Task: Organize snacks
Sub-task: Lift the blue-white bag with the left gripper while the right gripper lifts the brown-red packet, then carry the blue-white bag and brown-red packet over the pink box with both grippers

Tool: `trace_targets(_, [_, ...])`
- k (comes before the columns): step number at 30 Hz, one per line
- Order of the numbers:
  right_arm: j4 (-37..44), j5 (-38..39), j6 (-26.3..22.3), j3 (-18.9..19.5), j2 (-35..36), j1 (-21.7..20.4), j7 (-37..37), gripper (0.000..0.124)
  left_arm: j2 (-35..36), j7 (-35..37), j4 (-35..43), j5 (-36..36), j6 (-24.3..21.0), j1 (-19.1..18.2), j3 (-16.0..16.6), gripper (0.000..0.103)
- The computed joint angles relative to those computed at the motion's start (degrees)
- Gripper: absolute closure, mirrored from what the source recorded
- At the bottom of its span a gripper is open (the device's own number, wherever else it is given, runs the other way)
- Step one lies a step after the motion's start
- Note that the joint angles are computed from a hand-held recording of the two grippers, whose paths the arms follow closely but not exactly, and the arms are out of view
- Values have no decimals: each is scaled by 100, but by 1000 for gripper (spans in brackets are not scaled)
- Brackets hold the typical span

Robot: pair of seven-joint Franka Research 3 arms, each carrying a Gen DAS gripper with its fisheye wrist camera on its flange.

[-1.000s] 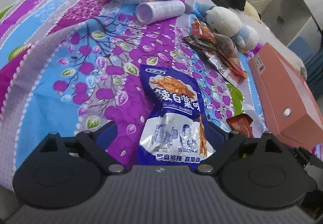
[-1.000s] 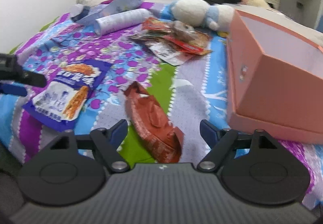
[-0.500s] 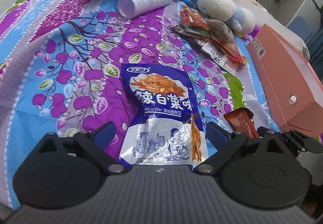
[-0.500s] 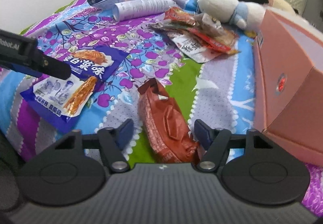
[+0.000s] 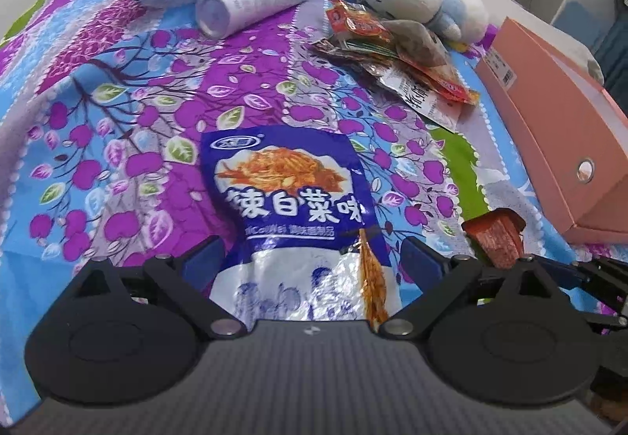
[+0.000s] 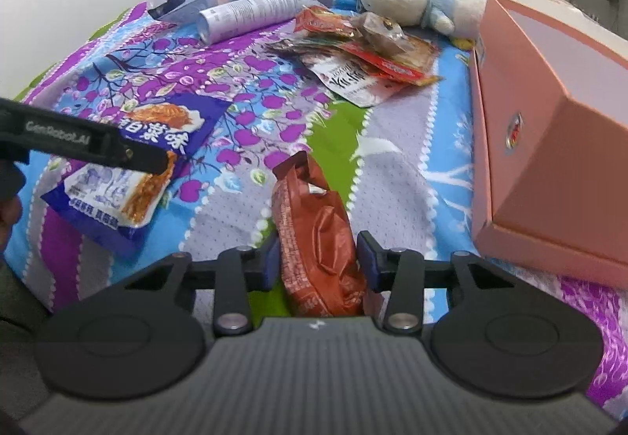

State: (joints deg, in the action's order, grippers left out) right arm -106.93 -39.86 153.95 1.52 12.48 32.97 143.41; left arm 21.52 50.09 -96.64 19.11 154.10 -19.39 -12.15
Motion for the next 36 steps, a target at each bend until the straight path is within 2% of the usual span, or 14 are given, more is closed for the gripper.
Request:
trace_targets(7, [-102, -50, 168, -31, -19, -13, 186, 79, 323, -161, 382, 573, -213, -293, 228, 7])
trace_targets(10, [-120, -80, 199, -43, -18, -9, 247, 79, 363, -254, 451, 802, -287, -377, 294, 11])
trace_targets(13, [-88, -89, 153, -43, -1, 5, 271, 78, 329, -395, 407, 929, -237, -400, 317, 17])
trace_targets(18, [-61, -125, 114, -45, -16, 16, 367, 80, 229, -578, 309, 995, -115, -368, 302, 37])
trace_targets(21, [-65, -168, 131, -54, -41, 18, 497, 81, 170, -605, 256, 938, -53, -318, 258, 42])
trace_targets(36, [-182, -683, 121, 81, -424, -94, 1395, 81, -332, -803, -163, 773, 292, -237, 108, 44])
